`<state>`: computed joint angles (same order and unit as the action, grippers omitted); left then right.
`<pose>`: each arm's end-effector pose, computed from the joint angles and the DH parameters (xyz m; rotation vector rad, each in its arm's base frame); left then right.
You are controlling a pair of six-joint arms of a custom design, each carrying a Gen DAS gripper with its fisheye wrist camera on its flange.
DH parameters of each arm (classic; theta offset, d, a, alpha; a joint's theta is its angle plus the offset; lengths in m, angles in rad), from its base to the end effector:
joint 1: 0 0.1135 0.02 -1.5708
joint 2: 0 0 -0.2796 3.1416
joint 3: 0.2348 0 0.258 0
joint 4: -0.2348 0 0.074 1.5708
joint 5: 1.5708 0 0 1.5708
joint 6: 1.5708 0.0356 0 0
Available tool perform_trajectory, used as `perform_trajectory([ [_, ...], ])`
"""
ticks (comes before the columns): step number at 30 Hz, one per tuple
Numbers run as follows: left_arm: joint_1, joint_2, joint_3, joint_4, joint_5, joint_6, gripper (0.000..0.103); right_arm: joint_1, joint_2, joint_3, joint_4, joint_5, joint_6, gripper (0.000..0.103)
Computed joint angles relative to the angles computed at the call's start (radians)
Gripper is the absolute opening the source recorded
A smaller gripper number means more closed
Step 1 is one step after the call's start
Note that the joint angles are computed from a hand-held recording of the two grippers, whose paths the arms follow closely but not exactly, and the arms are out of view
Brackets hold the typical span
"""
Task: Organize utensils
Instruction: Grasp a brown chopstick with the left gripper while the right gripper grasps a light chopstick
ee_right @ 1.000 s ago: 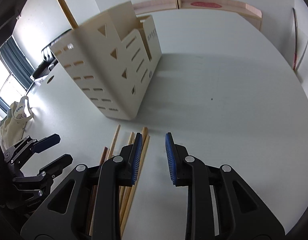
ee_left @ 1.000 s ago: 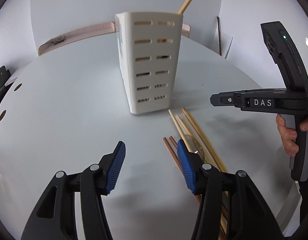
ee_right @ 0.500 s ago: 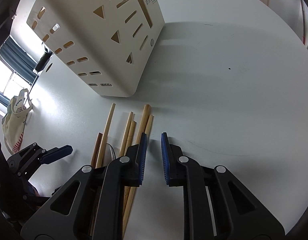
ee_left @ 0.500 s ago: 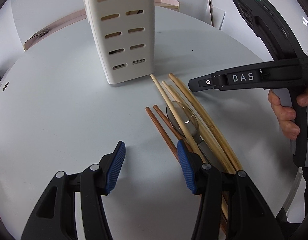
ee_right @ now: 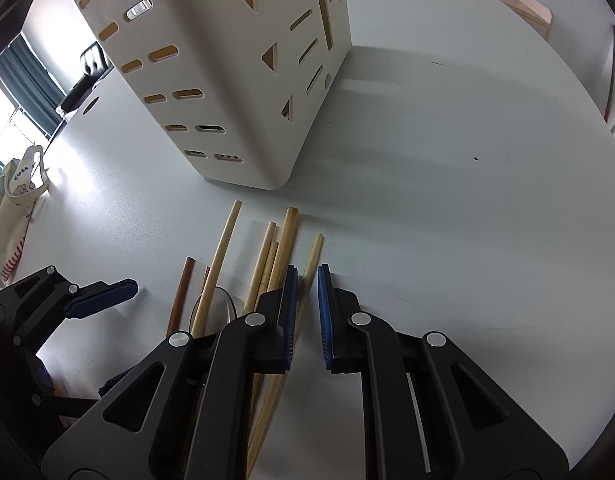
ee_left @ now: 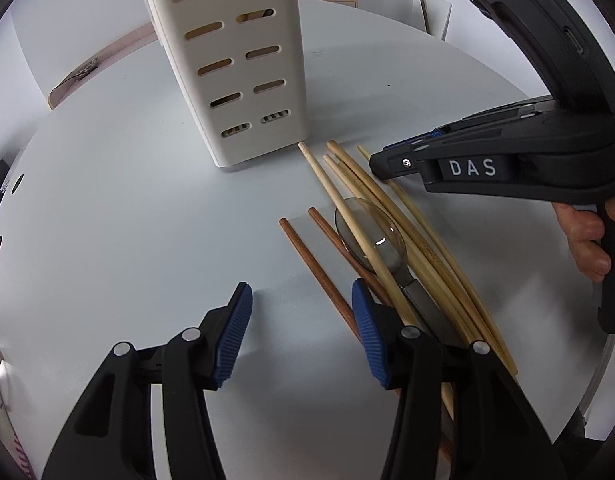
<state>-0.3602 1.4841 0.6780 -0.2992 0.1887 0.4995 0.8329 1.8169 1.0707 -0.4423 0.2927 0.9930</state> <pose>0.2426 -0.0985 0.1552 1.1617 2.3909 -0.2070 0.2454 0.2546 0.1581 0.2900 2.6600 0.1685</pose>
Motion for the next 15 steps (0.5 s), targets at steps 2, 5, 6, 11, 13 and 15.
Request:
perform_trajectory([
  [2, -0.015, 0.013, 0.026, -0.025, -0.027, -0.010, 0.047, -0.005, 0.003, 0.005, -0.008, -0.003, -0.010, 0.007],
  [5, -0.024, 0.043, 0.080, -0.090, -0.039, -0.026, 0.042, -0.013, 0.012, 0.029, -0.038, -0.016, -0.024, 0.007],
  [6, -0.024, 0.057, 0.102, -0.116, -0.036, -0.032, 0.041, -0.015, 0.018, 0.042, -0.054, -0.020, -0.029, 0.007],
  [11, -0.022, 0.095, 0.165, -0.183, -0.040, -0.051, 0.027, -0.018, 0.039, 0.078, -0.097, -0.020, -0.067, 0.007],
  [13, -0.022, 0.095, 0.169, -0.184, -0.048, -0.054, 0.022, -0.017, 0.041, 0.083, -0.105, -0.018, -0.080, 0.006],
  [15, -0.025, 0.097, 0.176, -0.187, -0.057, -0.064, 0.016, -0.019, 0.042, 0.084, -0.108, -0.019, -0.084, 0.005],
])
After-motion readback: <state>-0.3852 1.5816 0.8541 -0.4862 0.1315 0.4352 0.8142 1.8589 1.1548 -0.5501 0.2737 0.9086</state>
